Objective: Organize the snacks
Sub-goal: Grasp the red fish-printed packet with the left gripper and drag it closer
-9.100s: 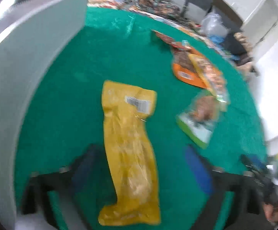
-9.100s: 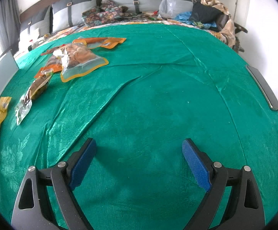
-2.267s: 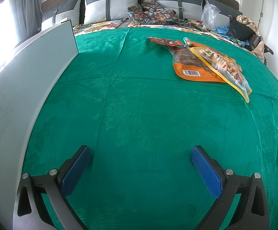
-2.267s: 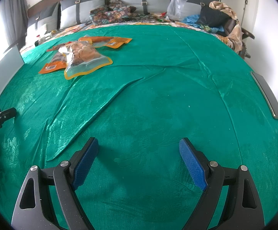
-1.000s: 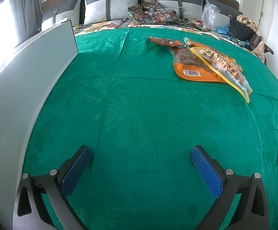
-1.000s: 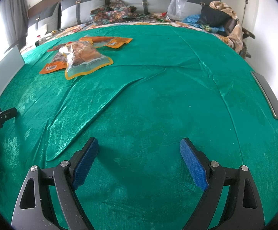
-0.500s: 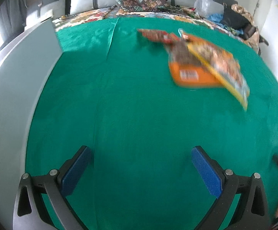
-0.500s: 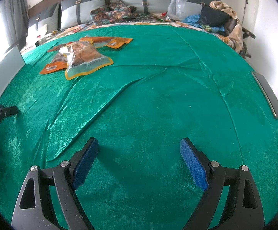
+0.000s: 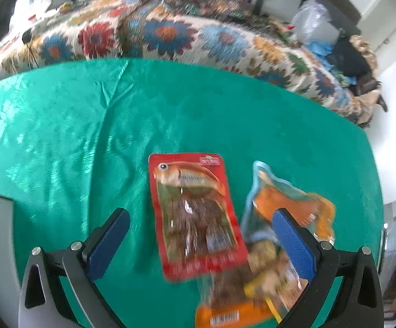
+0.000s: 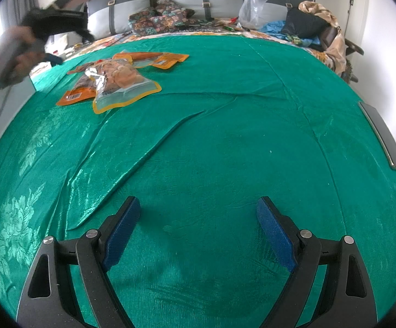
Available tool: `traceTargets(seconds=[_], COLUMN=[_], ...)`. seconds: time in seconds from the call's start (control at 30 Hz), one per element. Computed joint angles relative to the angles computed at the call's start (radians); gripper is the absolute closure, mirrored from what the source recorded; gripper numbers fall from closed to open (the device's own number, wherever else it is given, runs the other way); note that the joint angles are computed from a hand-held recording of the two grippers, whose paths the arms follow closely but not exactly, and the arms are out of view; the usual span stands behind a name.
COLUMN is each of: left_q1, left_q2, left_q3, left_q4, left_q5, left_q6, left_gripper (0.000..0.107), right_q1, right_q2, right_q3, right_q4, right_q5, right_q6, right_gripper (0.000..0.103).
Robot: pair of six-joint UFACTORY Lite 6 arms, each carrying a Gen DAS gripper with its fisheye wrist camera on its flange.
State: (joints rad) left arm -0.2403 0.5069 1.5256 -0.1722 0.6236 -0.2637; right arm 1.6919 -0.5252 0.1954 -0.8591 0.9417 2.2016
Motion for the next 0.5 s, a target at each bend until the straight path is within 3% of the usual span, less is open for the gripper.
traceTargets(seconds=[0.23, 0.27, 0.3, 0.33, 0.43, 0.5], left_q1=[-0.124, -0.125, -0.128, -0.127, -0.123, -0.124], left_q2=[0.12, 0.098, 0.067, 0.036, -0.099, -0.229], left_q3=[0.052, 0.025, -0.009, -0.04, -0.2, -0.353], left_q4=[0.376, 0.378, 0.401, 0.422, 0.46, 0.489], left_q5=[-0.003, -0.019, -0.039, -0.038, -0.057, -0.065], left_q6=[-0.225, -0.232, -0.248, -0.265, -0.273, -0.304], left_gripper=[0.008, 0.018, 0.039, 0.04, 0.059, 0.061], right_q1=[0.002, 0.0, -0.003, -0.004, -0.005, -0.009], right_q2=[0.016, 0.021, 0.028, 0.035, 0.042, 0.052], right_q3=[0.007, 0.009, 0.013, 0.014, 0.017, 0.021], right_q4=[-0.004, -0.006, -0.01, -0.013, -0.016, -0.022], right_q5=[-0.006, -0.009, -0.013, -0.017, -0.02, -0.025], right_q6=[0.009, 0.01, 0.012, 0.016, 0.02, 0.024], right_gripper=[0.013, 0.012, 0.012, 0.012, 0.012, 0.012])
